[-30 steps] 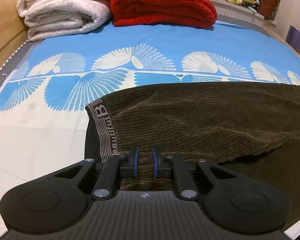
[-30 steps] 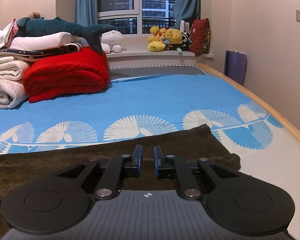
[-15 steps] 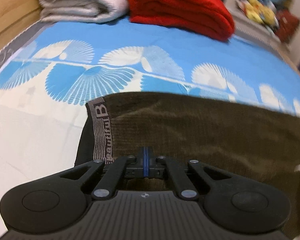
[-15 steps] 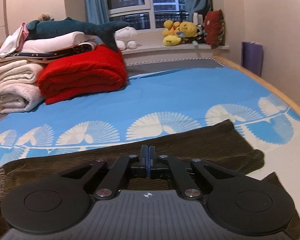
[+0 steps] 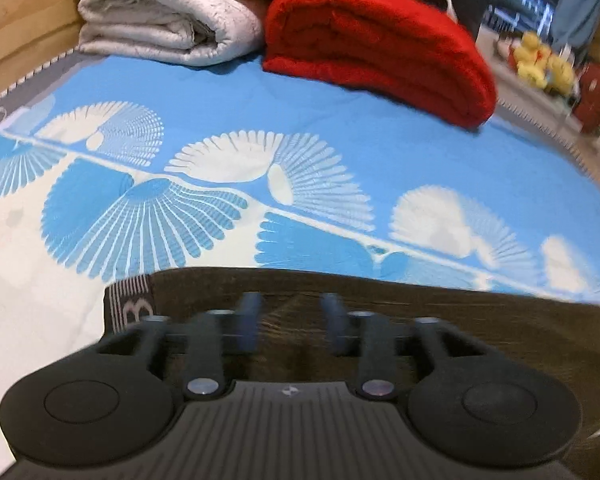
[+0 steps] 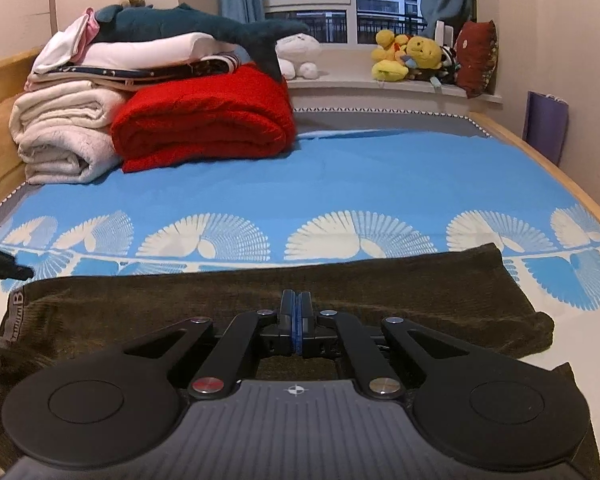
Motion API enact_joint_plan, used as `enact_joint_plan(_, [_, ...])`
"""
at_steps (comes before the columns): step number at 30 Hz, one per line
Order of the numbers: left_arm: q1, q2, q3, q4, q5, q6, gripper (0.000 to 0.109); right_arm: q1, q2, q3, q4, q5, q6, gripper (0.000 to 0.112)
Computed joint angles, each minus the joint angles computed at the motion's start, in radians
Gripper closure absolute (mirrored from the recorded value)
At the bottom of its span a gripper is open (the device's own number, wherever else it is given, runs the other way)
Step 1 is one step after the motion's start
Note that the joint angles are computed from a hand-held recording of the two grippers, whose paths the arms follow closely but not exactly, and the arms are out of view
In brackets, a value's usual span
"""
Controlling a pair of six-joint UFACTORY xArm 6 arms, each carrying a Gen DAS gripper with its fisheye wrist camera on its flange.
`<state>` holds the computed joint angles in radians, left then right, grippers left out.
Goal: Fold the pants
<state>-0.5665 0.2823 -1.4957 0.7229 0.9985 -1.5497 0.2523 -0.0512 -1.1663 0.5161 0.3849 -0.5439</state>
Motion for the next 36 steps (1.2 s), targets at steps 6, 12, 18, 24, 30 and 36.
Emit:
enact_joint_plan(6, [0.048, 0.135, -0.098, 0.003, -0.031, 0.195, 0.022, -0.009, 0.032, -0.022, -0.046, 0.021, 0.048, 0.112])
enact_joint_plan(12, [0.094, 0.222, -0.155, -0.045, -0.082, 0.366, 0.021, 0.003, 0.077, -0.051, -0.111, 0.026, 0.100, 0.112])
enact_joint_plan(18, [0.122, 0.250, -0.138, -0.127, -0.181, 0.480, 0.043, 0.024, 0.111, -0.074, -0.169, 0.028, 0.115, 0.112])
enact_joint_plan(24, [0.128, 0.217, -0.116, -0.163, -0.219, 0.524, 0.106, 0.030, 0.137, -0.097, -0.226, 0.033, 0.160, 0.112])
enact_joint_plan(30, [0.082, 0.157, -0.100, -0.122, -0.169, 0.524, 0.107, 0.031, 0.133, -0.079, -0.296, 0.013, 0.185, 0.112])
enact_joint_plan(36, [-0.032, 0.084, -0.112, -0.074, -0.056, 0.517, 0.107, 0.001, 0.121, -0.061, -0.379, 0.033, 0.248, 0.112])
